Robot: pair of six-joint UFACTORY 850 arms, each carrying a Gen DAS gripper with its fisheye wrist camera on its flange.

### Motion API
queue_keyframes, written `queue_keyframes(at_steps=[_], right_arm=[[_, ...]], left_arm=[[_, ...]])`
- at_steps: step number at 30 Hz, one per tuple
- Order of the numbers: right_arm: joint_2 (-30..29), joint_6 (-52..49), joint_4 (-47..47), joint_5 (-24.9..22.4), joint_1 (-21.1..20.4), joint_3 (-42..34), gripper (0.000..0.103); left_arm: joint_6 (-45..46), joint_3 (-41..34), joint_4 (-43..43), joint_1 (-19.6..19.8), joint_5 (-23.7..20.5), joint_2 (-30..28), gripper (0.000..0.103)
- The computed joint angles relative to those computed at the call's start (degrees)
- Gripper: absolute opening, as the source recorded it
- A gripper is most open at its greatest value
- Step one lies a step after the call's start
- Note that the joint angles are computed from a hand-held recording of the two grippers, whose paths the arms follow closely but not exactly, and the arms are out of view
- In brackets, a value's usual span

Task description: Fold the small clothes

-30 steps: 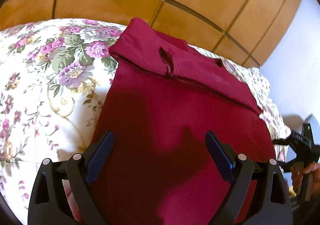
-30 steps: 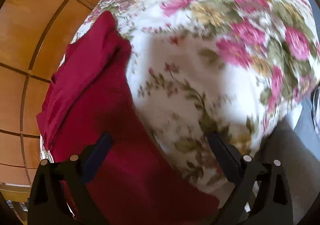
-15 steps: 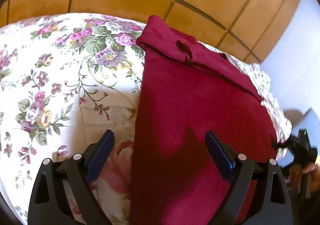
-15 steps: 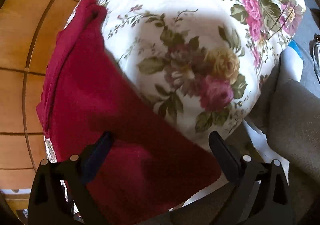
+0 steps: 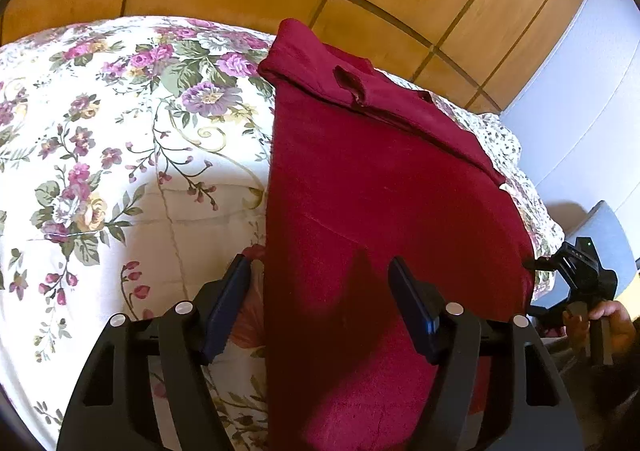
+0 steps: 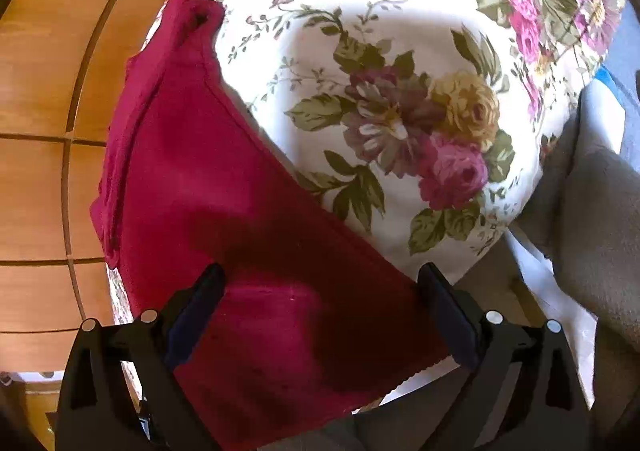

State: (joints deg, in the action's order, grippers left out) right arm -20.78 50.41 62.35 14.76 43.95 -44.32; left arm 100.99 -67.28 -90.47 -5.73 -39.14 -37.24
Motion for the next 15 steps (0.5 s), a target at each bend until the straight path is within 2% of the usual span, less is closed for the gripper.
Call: queue_keyframes(at_steps=[7,10,12,14,15], right_arm=[[0.3,8.5,-10.1,-0.7,-0.9,0.9,0.092],[0.2,5.9,-8.7,-1.4,-0.7,0.4,0.09],[0.2,4.9,-8.2,-1.5,-0.4,0.3,0.088],[-0.1,3.6,-7.5,-2.0,-0.2,-0.3,0.081],[-0.5,2.4,-7.2,-2.6,0.0,-0.9,0.079]], left_arm=[[-2.2,-0.8,3.0,0.8,-2.1,-0.6,0.07],[-2.5,-0.7,3.1,0.9,-2.5,-0.5,0.07],[-3.5,-0.9,4.2,0.8,-2.8,-0.6,0.065],[-3.7,-1.0,5.3,0.6,-2.7,-0.6,0.055],[-4.0,-1.0,6.2,0.4,-2.7,-0.6,0.055]])
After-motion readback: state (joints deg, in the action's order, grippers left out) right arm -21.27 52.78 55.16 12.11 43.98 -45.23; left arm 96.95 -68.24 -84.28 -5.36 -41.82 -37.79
